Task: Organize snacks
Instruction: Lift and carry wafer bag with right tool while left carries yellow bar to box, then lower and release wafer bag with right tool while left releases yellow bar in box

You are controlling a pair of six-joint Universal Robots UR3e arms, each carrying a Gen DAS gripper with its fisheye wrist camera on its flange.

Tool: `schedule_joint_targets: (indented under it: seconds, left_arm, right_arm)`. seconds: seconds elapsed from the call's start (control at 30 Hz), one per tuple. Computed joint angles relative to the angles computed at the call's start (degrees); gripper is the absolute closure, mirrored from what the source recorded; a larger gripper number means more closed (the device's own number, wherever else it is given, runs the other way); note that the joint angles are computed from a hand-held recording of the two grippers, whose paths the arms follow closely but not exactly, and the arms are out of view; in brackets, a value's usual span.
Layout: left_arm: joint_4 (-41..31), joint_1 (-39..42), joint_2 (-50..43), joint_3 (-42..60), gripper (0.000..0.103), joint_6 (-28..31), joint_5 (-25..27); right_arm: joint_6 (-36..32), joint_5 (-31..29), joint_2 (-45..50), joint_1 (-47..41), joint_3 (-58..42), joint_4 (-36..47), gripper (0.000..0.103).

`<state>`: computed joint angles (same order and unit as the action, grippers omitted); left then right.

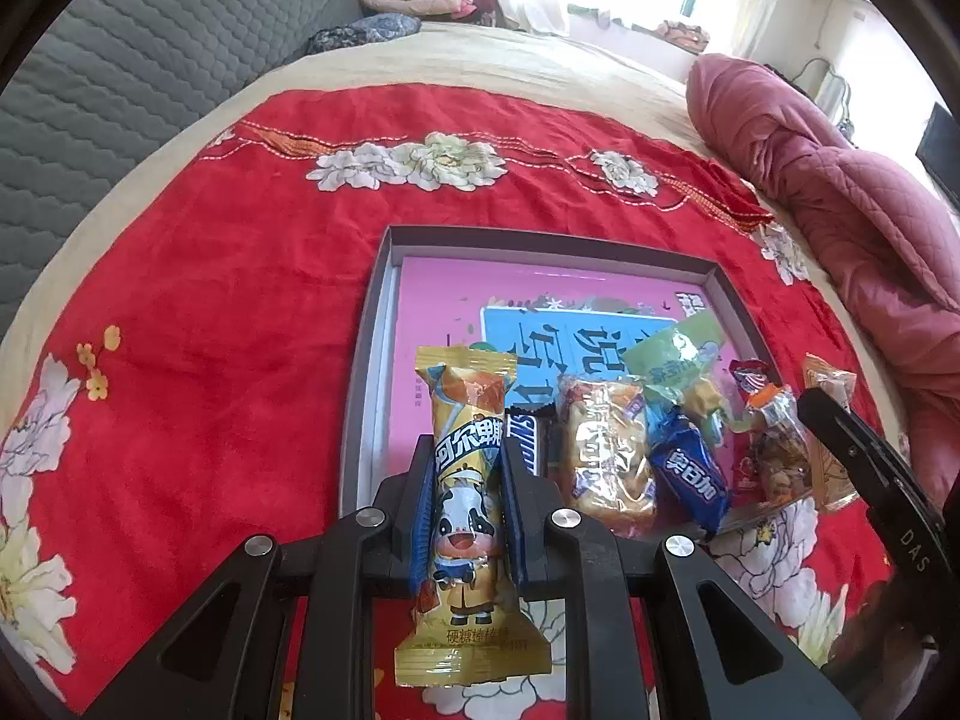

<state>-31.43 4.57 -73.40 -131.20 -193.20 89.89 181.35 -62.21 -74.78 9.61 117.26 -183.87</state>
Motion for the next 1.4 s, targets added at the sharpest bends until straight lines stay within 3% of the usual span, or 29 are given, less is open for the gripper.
schedule_joint_targets:
  seconds: [0.6, 1.23, 1.4]
  left_arm:
    - [4.8, -1.8, -9.7, 1.9, 0.083, -0.8, 1.4]
    - [5.1, -2.5, -12.9, 3.5, 0.083, -0.8, 0.8]
    - [5.0, -2.6, -13.7, 3.9, 0.082, -1.1, 0.7]
  right_arm:
    - [-2.1, -5.1, 7.3, 2.9, -5.6, 0.4, 0.079]
    - [-2.9, -6.4, 8.4, 3.1, -4.9, -1.5, 0.078]
    - [-3.0, -6.2, 8.1, 2.9, -4.3, -1.9, 0.068]
